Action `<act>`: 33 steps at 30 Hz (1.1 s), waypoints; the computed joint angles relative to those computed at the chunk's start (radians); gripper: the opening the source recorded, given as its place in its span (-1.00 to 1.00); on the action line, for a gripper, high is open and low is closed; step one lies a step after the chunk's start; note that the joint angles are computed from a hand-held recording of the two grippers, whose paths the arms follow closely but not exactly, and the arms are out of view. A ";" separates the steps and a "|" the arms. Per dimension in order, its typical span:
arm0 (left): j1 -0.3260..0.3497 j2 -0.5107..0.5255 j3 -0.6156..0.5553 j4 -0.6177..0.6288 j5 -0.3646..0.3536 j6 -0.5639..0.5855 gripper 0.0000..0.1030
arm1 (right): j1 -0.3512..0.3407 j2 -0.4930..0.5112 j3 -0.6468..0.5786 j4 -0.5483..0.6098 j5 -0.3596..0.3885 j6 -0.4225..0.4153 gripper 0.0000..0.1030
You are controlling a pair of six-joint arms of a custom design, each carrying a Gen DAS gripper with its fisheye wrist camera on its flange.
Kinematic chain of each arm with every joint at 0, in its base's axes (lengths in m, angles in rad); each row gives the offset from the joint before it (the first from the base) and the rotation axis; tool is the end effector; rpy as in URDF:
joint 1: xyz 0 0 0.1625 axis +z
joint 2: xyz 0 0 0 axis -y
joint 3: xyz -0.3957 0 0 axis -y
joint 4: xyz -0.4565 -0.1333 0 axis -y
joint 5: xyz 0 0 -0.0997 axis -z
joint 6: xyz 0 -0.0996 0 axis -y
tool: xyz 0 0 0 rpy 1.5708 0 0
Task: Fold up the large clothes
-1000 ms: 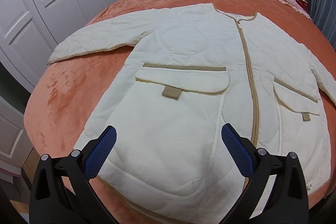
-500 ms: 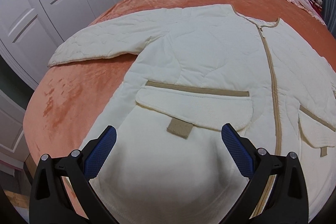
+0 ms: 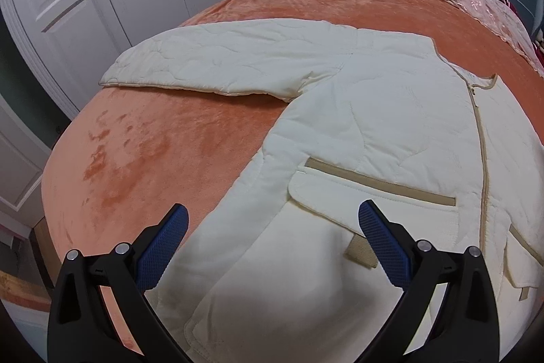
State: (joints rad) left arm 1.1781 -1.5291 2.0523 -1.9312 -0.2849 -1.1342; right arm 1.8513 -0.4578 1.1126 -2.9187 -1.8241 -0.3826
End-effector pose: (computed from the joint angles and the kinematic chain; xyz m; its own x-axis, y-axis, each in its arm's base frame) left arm 0.0179 -0.5549 0.2860 -0.4268 -0.7199 -0.5473 -0.0217 0.6132 -0.7896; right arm 0.3409 -0.7919 0.0489 -0.8246 -0.3819 0.4174 -0.5614 0.6431 -0.5208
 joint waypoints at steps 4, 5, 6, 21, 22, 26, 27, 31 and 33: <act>0.010 -0.033 0.025 -0.046 -0.017 0.040 0.90 | 0.073 0.135 -0.086 0.135 0.047 -0.047 -0.59; 0.012 -0.042 0.033 -0.078 -0.026 0.067 0.90 | 0.087 0.159 -0.096 0.159 0.052 -0.062 -0.49; 0.016 -0.049 0.041 -0.129 -0.040 0.108 0.90 | 0.102 0.168 -0.090 0.166 0.064 -0.072 -0.43; 0.166 0.192 -0.141 -0.762 -0.560 0.457 0.90 | -0.007 -0.132 0.397 -0.137 -0.067 0.168 0.33; 0.163 0.203 -0.148 -0.764 -0.547 0.437 0.90 | -0.021 -0.145 0.416 -0.145 -0.073 0.184 0.33; 0.166 0.228 -0.181 -0.777 -0.591 0.471 -0.10 | -0.078 -0.169 0.439 -0.135 -0.060 0.271 0.33; 0.164 0.236 -0.194 -0.763 -0.580 0.468 -0.26 | -0.093 -0.168 0.435 -0.129 -0.045 0.296 0.33; 0.145 0.237 -0.222 -0.773 -0.524 0.551 -0.85 | -0.143 -0.144 0.388 -0.108 0.012 0.390 0.33; 0.134 0.231 -0.234 -0.795 -0.488 0.603 -0.86 | -0.151 -0.115 0.338 -0.097 0.022 0.415 0.32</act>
